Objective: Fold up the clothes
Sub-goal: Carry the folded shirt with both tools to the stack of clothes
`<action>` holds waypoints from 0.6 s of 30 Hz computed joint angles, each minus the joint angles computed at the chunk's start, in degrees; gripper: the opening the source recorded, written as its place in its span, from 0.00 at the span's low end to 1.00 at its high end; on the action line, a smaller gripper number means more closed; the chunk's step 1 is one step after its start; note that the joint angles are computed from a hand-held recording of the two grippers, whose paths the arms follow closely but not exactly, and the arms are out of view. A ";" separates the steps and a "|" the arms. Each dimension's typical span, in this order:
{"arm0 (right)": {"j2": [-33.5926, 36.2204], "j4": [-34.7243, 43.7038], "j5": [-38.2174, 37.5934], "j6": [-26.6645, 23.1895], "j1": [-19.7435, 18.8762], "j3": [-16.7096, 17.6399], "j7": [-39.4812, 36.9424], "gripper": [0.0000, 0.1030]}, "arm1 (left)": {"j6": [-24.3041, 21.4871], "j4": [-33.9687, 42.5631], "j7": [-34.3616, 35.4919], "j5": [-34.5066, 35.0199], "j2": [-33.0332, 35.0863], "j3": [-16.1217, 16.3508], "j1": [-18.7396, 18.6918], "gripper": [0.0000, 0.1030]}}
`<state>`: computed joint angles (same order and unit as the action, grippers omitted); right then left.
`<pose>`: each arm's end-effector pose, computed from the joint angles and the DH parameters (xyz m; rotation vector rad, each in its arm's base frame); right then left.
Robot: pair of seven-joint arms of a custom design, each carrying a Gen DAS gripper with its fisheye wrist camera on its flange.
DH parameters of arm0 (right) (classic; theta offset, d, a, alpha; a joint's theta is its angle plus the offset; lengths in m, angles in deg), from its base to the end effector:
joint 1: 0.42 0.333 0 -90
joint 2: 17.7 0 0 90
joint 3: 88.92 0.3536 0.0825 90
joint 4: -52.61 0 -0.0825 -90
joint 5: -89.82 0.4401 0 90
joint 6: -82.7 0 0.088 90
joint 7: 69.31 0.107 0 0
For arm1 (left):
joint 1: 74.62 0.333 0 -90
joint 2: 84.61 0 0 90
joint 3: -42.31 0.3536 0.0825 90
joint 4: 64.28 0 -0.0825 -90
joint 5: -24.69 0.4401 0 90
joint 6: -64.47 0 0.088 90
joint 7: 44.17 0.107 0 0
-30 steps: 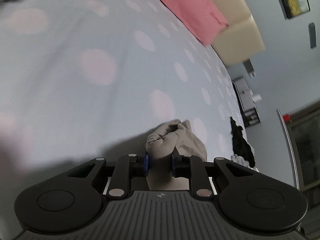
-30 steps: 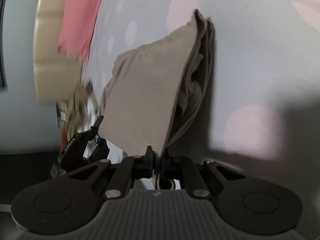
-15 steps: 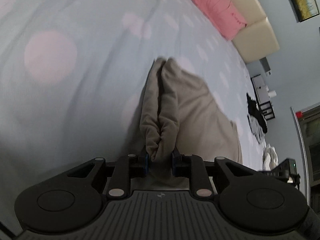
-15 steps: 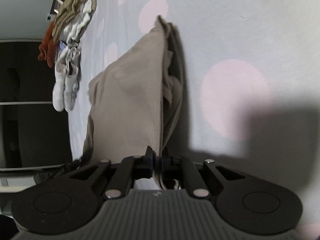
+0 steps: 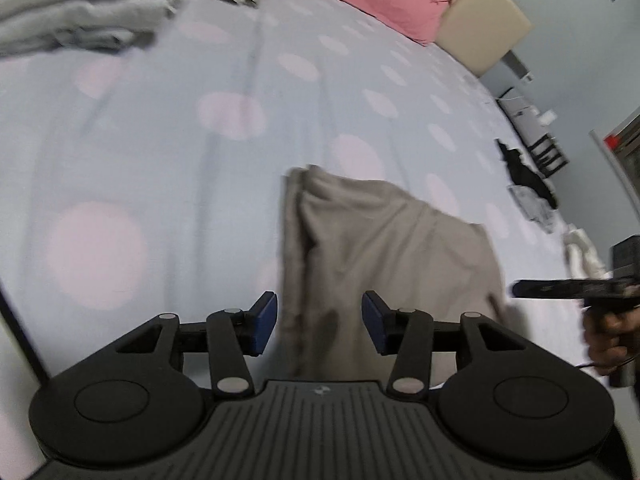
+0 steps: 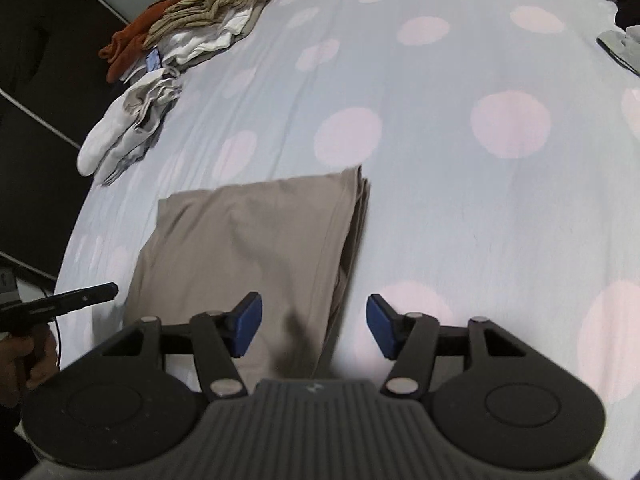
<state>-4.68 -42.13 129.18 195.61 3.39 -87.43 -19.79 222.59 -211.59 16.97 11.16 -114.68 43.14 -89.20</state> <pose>0.6994 0.1043 0.5188 -2.1912 1.2264 0.2897 0.4486 -0.0992 0.5278 -2.3921 1.4991 -1.0590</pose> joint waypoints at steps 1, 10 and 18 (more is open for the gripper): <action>0.21 -0.05 -0.73 1.11 0.63 0.24 0.21 0.54 | 0.36 0.22 0.28 -0.29 0.86 0.16 -0.35 0.40; -0.21 -1.28 -0.65 3.19 0.44 0.21 -1.79 0.04 | 8.67 -3.90 -3.05 -6.69 1.47 1.75 -1.37 0.04; 0.63 -1.14 -0.89 1.84 0.43 0.10 -0.06 0.17 | 3.38 -1.75 -4.25 -5.60 2.50 4.60 -2.34 0.21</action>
